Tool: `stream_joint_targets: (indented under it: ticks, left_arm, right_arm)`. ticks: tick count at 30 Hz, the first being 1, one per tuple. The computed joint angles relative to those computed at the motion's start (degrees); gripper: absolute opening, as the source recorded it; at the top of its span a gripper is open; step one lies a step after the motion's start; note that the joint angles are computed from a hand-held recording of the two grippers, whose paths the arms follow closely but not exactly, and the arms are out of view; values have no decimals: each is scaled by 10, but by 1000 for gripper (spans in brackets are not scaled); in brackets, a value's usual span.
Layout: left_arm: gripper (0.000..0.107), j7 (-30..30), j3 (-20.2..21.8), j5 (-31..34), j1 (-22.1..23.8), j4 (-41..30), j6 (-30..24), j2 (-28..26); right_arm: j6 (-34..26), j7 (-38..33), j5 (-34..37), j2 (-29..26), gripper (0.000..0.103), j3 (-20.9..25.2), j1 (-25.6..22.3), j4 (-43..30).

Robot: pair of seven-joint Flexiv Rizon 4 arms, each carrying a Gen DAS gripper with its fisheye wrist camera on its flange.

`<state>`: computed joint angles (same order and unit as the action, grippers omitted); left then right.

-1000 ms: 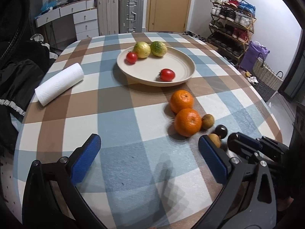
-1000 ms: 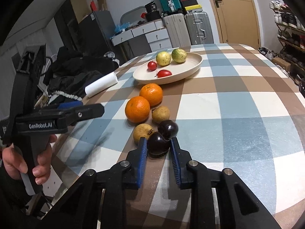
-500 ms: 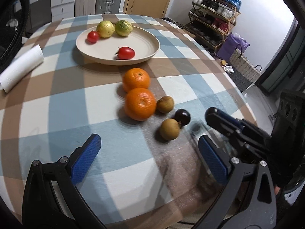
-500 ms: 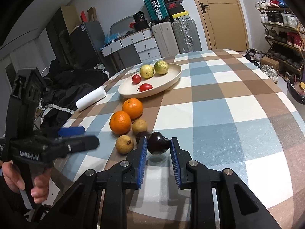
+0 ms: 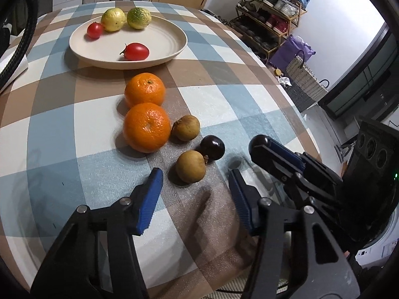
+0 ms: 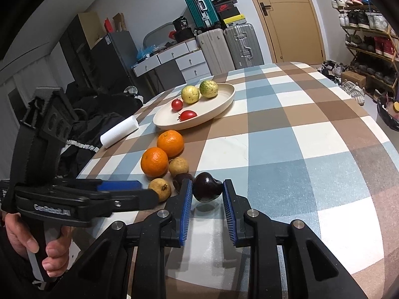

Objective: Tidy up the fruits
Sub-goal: 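Grasp a brown kiwi with the left tool while the right tool holds the dark fruit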

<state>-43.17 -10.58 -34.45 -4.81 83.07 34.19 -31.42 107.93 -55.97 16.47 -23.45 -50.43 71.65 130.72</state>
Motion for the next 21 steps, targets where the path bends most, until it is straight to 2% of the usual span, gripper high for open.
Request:
stream_joint_targets:
  ticks: [5, 7, 8, 21]
  left_arm:
    - [39, -5, -1, 3, -2, -11, 3, -7]
    - [32, -5, -3, 4, -2, -17, -1, -11]
    - [24, -5, -3, 7, -3, -20, -2, -13]
    - [23, 23, -11, -16, 5, -15, -5, -6]
  right_arm:
    - [2, -5, 0, -3, 25, 4, -2, 0]
    - [4, -6, 1, -2, 25, 8, -4, 0]
    - [4, -7, 2, -1, 25, 9, -5, 0]
    - [-2, -3, 2, -3, 25, -6, 6, 2]
